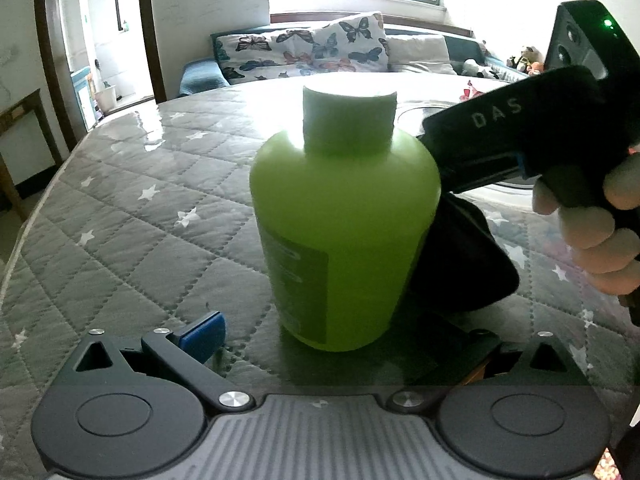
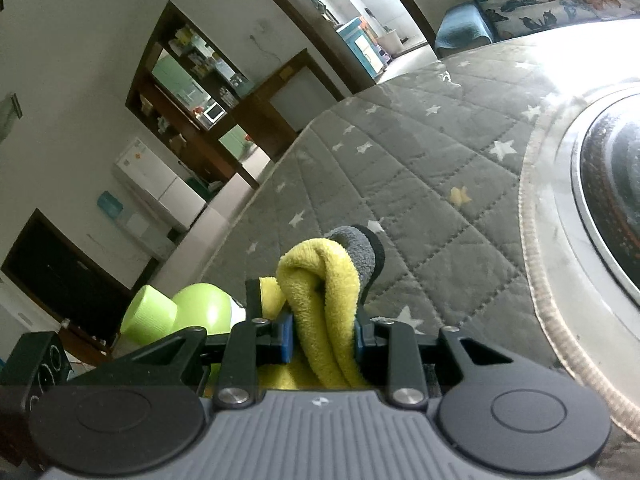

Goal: Clean container
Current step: 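Wipe the cloth down the green bottle's side with the right tool, then wipe the cloth over the bottle's cap and shoulder with the right tool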

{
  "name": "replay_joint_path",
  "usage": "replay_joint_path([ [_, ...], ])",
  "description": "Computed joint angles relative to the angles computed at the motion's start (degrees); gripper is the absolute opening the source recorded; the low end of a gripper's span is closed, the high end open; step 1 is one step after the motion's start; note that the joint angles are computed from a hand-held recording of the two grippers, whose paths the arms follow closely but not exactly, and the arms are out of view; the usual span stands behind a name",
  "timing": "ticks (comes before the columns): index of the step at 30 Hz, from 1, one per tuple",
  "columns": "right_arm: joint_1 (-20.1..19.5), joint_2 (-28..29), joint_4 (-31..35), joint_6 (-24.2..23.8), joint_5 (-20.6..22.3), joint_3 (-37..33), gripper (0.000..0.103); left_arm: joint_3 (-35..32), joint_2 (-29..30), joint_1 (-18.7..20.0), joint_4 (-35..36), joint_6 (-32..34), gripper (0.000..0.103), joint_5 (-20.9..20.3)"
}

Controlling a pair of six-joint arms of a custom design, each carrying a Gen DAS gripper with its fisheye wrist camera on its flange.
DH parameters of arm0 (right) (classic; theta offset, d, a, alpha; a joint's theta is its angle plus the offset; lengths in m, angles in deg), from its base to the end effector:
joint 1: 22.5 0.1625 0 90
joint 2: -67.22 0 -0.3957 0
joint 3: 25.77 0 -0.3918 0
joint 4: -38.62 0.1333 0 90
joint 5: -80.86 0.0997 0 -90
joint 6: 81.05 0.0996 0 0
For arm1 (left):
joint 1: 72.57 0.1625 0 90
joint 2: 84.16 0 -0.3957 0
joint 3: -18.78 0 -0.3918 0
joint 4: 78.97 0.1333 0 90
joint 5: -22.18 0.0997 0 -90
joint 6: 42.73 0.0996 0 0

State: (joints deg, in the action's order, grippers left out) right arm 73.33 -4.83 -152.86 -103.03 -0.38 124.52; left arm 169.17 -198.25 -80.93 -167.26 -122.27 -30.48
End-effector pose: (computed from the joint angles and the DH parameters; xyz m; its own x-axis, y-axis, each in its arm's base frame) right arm 0.1815 -0.3155 0.1043 -0.8712 -0.4907 0.0179 -0.4523 0.7877 -0.4183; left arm -0.2102 -0.1649 0.1680 -0.6785 0.2456 -0.6923 0.6186 0.6993 -0.3582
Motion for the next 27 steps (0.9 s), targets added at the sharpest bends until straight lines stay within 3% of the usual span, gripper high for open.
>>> replay_joint_path([
  [16, 0.4, -4.3, -0.9, -0.3, -1.1, 4.5, 0.027, 0.0, -0.6, -1.9, 2.2, -0.6, 0.099, -0.1],
  [21, -0.1, -7.1, -0.4, 0.2, 2.0, 5.4, 0.027, 0.1, -1.1, -1.8, 1.9, -0.5, 0.095, 0.0],
  [27, 2.2, -7.3, 0.2, 0.6, 3.6, 3.3, 0.027, 0.3, -1.5, -2.1, 2.3, -0.5, 0.094, -0.1],
])
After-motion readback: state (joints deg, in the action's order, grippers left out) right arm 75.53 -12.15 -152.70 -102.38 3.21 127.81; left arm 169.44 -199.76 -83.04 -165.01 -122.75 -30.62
